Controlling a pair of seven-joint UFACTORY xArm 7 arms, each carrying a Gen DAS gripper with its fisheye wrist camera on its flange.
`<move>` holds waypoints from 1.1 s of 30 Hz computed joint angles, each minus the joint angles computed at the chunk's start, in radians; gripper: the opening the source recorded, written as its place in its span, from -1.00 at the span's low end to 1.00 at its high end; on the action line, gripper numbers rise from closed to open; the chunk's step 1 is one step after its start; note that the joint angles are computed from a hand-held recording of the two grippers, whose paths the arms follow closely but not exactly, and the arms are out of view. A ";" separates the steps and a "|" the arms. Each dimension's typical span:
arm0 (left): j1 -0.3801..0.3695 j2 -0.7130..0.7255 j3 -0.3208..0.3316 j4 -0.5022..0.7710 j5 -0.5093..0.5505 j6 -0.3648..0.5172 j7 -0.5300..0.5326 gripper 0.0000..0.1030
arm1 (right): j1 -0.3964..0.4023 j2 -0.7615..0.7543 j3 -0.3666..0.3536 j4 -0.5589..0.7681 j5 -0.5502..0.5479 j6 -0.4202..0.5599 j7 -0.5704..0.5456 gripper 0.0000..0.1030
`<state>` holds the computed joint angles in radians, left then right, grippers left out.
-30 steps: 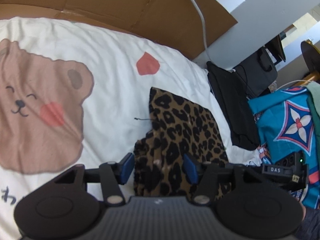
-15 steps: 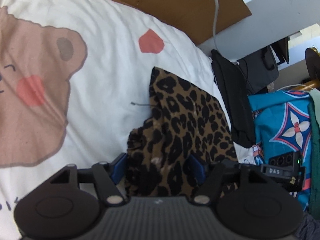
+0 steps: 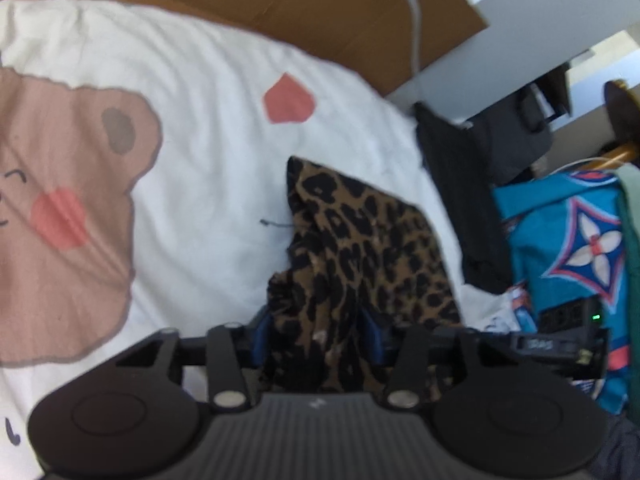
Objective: Fold clothes
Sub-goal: 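Grasp the garment with the left gripper beside the right gripper, then lift the folded garment with both grippers and carry it toward the black garment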
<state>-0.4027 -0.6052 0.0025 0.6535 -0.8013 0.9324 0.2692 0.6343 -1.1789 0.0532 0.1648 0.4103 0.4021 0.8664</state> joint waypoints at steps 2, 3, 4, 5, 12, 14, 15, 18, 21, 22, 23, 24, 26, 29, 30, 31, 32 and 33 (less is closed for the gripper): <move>-0.010 0.002 0.015 -0.014 -0.030 -0.003 0.023 0.24 | 0.012 0.005 -0.014 -0.005 0.002 -0.012 -0.015 -0.56; -0.015 0.002 0.024 -0.021 -0.048 -0.005 0.044 0.28 | 0.018 0.008 -0.021 -0.007 0.004 -0.018 -0.023 -0.56; -0.019 0.000 0.033 -0.027 -0.063 -0.003 0.067 0.32 | 0.027 0.008 -0.029 -0.011 0.009 -0.028 -0.032 -0.56; -0.020 0.001 0.041 -0.030 -0.078 0.003 0.085 0.35 | 0.036 0.009 -0.038 -0.015 0.013 -0.038 -0.041 -0.55; 0.009 0.062 0.054 0.002 -0.143 0.091 0.122 0.00 | 0.068 0.033 -0.097 0.011 0.048 0.008 -0.092 -0.56; 0.025 0.077 0.043 0.016 -0.140 0.110 0.116 -0.21 | 0.051 0.061 -0.095 0.042 0.047 0.050 -0.109 -0.65; 0.033 0.083 0.036 0.023 -0.130 0.117 0.112 -0.26 | 0.030 0.083 -0.082 0.071 0.040 0.089 -0.107 -0.74; 0.049 0.074 0.005 0.043 -0.090 0.129 0.085 -0.37 | -0.019 0.151 -0.036 0.174 0.018 0.192 -0.113 -0.87; 0.052 0.059 -0.025 0.073 -0.021 0.133 0.054 -0.43 | -0.065 0.189 0.014 0.252 -0.005 0.275 -0.121 -0.88; 0.052 0.055 -0.029 0.080 -0.009 0.135 0.035 -0.45 | -0.079 0.190 0.028 0.264 -0.009 0.292 -0.121 -0.89; 0.050 0.044 -0.032 0.079 -0.002 0.130 0.024 -0.46 | -0.092 0.193 0.042 0.275 -0.010 0.304 -0.116 -0.89; 0.048 0.029 -0.035 0.076 0.005 0.122 0.017 -0.46 | -0.105 0.194 0.058 0.288 -0.014 0.318 -0.108 -0.90; 0.043 -0.007 -0.051 0.067 0.036 0.101 -0.005 -0.47 | -0.129 0.197 0.093 0.325 -0.031 0.355 -0.086 -0.90; 0.035 -0.078 -0.075 0.057 0.096 0.078 -0.063 -0.48 | -0.157 0.207 0.137 0.397 -0.067 0.415 -0.059 -0.91; 0.031 -0.102 -0.082 0.057 0.118 0.074 -0.085 -0.48 | -0.160 0.211 0.145 0.422 -0.076 0.430 -0.056 -0.91; 0.027 -0.122 -0.085 0.062 0.140 0.075 -0.105 -0.48 | -0.164 0.214 0.153 0.448 -0.084 0.445 -0.054 -0.91; 0.024 -0.145 -0.087 0.069 0.162 0.076 -0.125 -0.48 | -0.166 0.217 0.157 0.471 -0.090 0.460 -0.054 -0.91; 0.023 -0.160 -0.090 0.083 0.190 0.084 -0.146 -0.48 | -0.169 0.221 0.162 0.498 -0.101 0.477 -0.058 -0.90</move>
<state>-0.3798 -0.7651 -0.0878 0.7369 -0.6116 1.0164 0.1234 0.4649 -0.9581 0.2154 0.6624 0.3090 0.8792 0.8079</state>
